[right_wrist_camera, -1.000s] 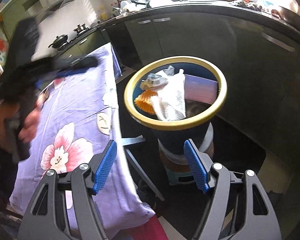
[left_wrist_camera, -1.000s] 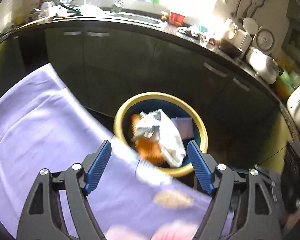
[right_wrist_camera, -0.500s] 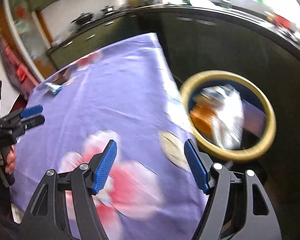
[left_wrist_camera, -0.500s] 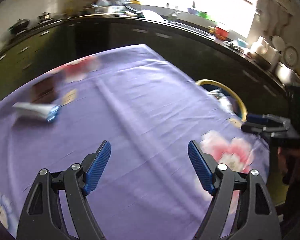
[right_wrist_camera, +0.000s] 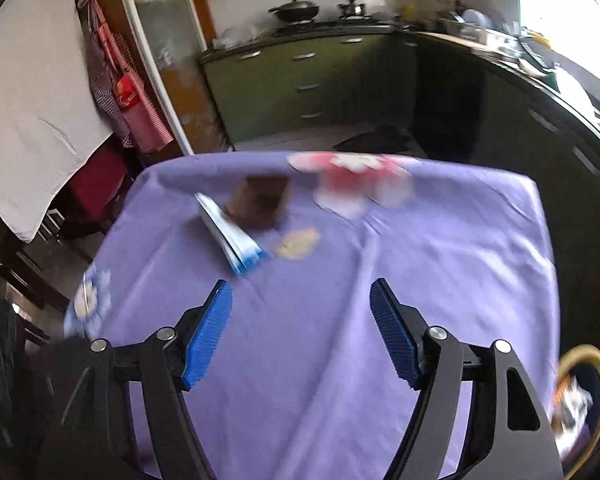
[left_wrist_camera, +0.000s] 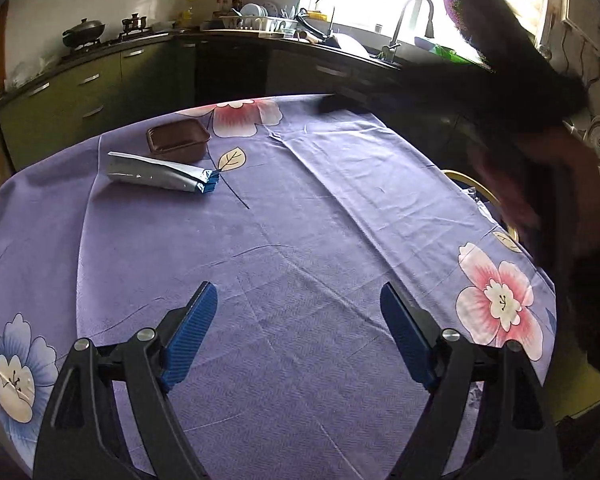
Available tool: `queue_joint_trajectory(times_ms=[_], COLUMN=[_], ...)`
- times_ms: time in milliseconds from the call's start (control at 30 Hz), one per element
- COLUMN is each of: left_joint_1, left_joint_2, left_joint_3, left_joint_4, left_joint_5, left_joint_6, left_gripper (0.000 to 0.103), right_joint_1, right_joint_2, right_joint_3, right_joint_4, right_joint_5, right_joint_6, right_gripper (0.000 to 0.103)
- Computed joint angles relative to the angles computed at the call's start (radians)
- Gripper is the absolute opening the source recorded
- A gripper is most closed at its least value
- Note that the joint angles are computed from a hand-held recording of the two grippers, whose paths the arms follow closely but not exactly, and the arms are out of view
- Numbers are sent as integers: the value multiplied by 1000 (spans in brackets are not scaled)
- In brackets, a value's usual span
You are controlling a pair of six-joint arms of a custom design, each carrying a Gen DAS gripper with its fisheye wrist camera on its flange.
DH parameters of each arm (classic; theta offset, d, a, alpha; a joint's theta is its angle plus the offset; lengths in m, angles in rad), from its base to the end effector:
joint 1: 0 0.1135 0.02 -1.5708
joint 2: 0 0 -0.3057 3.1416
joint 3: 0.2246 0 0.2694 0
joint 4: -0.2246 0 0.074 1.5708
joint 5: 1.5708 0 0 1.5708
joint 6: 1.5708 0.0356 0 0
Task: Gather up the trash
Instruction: 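Move the right gripper to the brown plastic tray and grasp it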
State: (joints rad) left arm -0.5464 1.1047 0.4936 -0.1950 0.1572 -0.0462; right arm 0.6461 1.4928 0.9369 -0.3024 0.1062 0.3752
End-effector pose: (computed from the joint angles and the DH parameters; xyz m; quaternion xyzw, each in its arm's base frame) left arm 0.1746 -0.1127 0.2063 0.2573 0.8889 -0.1783 0.3345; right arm 0.2597 0.1911 0.2479 -0.1080 0.9298 0.1268 0.3282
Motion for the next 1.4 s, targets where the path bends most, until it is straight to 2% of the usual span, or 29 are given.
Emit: queue_joint_trajectory(times_ms=[100, 200, 300, 367, 500, 667, 833, 867, 933, 1033, 1267, 1400], left_joint_1=[-7, 4, 8, 27, 42, 53, 45, 47, 49, 56, 47, 42], left_joint_2=[9, 13, 15, 21, 18, 15, 8, 7, 7, 7, 15, 22], left_joint_3=[-4, -10, -15, -14, -17, -16, -18, -18, -17, -17, -15, -15], left_joint_4=[6, 8, 13, 10, 13, 9, 8, 8, 6, 3, 3, 4], left_joint_5=[-9, 6, -2, 25, 31, 57, 50, 51, 54, 63, 45, 38], left_joint_6=[6, 0, -1, -4, -9, -15, -17, -18, -19, -19, -15, -17], left_gripper=[80, 80, 80, 80, 80, 80, 80, 80, 80, 80, 80, 80], right_joint_1=[-4, -18, -33, -40, -48, -48, -38, -36, -34, -32, -45, -61], right_joint_2=[187, 366, 524, 628, 738, 816, 876, 885, 894, 877, 729, 553], right_joint_3=[211, 435, 652, 802, 958, 1070, 1143, 1154, 1158, 1123, 936, 754], right_joint_4=[-57, -171, -329, -448, -573, -644, -703, -715, -723, -701, -601, -542], right_joint_5=[-35, -75, -106, -111, -92, -99, -70, -61, -44, -26, -38, -54], right_joint_6=[3, 27, 51, 64, 76, 99, 107, 111, 110, 108, 91, 83], right_gripper=[82, 83, 84, 84, 84, 84, 83, 82, 69, 68, 68, 68])
